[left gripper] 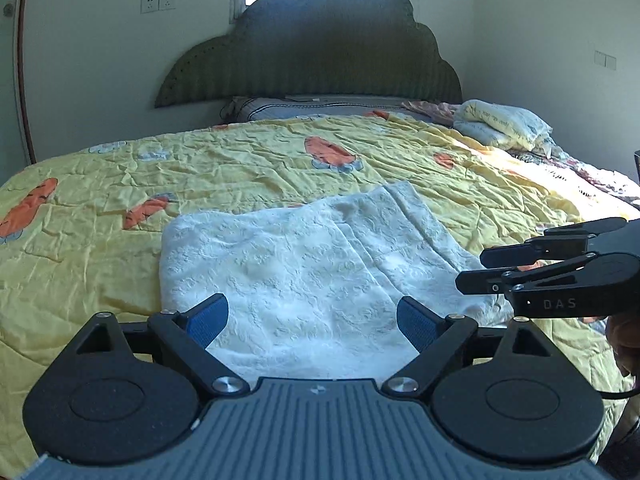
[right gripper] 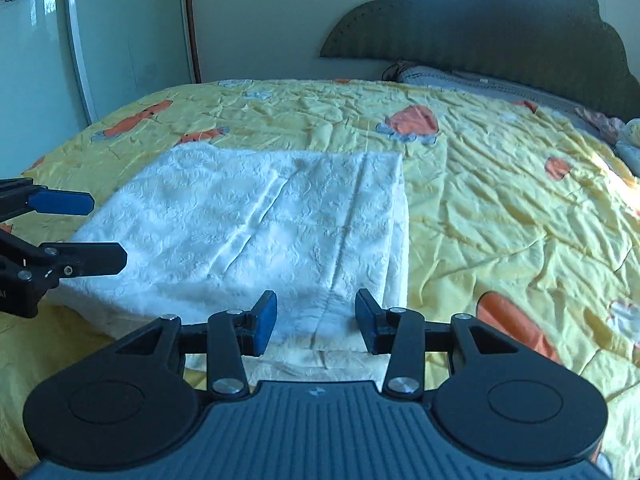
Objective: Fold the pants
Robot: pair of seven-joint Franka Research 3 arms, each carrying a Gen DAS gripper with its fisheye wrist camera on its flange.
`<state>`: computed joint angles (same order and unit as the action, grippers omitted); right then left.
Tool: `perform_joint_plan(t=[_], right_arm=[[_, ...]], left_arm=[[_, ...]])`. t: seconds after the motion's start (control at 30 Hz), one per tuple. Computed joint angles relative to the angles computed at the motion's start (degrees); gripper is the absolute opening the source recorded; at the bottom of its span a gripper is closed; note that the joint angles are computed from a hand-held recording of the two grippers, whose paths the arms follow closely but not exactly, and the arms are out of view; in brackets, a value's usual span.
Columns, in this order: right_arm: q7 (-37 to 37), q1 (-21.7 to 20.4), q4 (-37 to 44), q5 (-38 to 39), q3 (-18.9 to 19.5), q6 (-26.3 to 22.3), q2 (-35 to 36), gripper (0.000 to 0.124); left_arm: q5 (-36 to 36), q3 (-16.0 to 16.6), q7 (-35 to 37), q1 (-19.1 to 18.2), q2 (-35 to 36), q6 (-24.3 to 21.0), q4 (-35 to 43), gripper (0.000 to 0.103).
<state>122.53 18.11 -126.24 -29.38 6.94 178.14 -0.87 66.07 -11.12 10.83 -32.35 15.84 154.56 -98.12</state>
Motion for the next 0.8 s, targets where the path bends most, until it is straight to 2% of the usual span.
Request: perform_joint_plan(t=[0.07,0.1,0.13,0.23,0.27,0.33,0.43,0.53,0.6,0.67,0.77,0.8], right_arm=[[-0.29,0.07,0.29,1.16,-0.14,3.26,0.80,0.052],[-4.06,0.49,0.42,5.11,0.07,3.75,1.30,0.056],[-4.78,1.07,1.40,5.05,-0.20,2.72,2.08,0.060],[3.19,3.51,3.18,-7.06,-2.98,-3.40,2.81,0.059],[5.98,3.65,2.72,-10.00,-3.48,-3.30,2.55,0.059],[9.05,3.02,1.03,-10.57,-3.66,-0.72,1.39,0.059],[19.85,0.92,1.25,-20.47,-3.15,2.71,0.54,0.060],[17.96,0.29,1.72,-18.59,-2.06,3.59,1.08,0.063],[9.53,0.85,1.18,-10.09,-1.26,2.68,1.58,0.063],[4.73,1.61,0.66,-5.13,-1.15,1.74,2.07,0.065],[9.98,2.78,0.18,-10.20,-3.17,2.92,2.21,0.069],[9.68,2.88,-0.05,-9.70,-3.27,3.11,2.08,0.070]], left_arm=[[-4.77,-0.91,2.91,1.07,0.80,0.81,0.44,0.093],[-7.09,-1.26,4.50,1.41,1.11,1.25,0.44,0.093],[-8.82,-1.44,5.96,1.46,1.35,1.32,0.40,0.093],[-10.38,-0.97,7.47,0.02,1.54,-1.08,0.60,0.092],[-9.75,-0.57,6.54,-0.59,1.37,-1.68,0.52,0.093],[-8.66,-0.06,3.88,-1.38,1.03,-2.94,0.51,0.093],[-7.40,0.29,-0.42,-1.80,0.88,-3.78,0.86,0.093],[-7.86,-0.27,-0.88,-2.15,1.24,-7.37,2.12,0.094],[-8.68,-0.65,-0.56,-2.44,1.45,-10.06,2.84,0.094],[-9.35,-0.89,-0.80,-2.68,1.47,-12.24,3.18,0.093],[-9.11,-1.04,-1.32,-2.97,1.32,-14.35,3.33,0.094],[-8.91,-1.09,-1.37,-3.12,1.40,-15.22,3.53,0.094]])
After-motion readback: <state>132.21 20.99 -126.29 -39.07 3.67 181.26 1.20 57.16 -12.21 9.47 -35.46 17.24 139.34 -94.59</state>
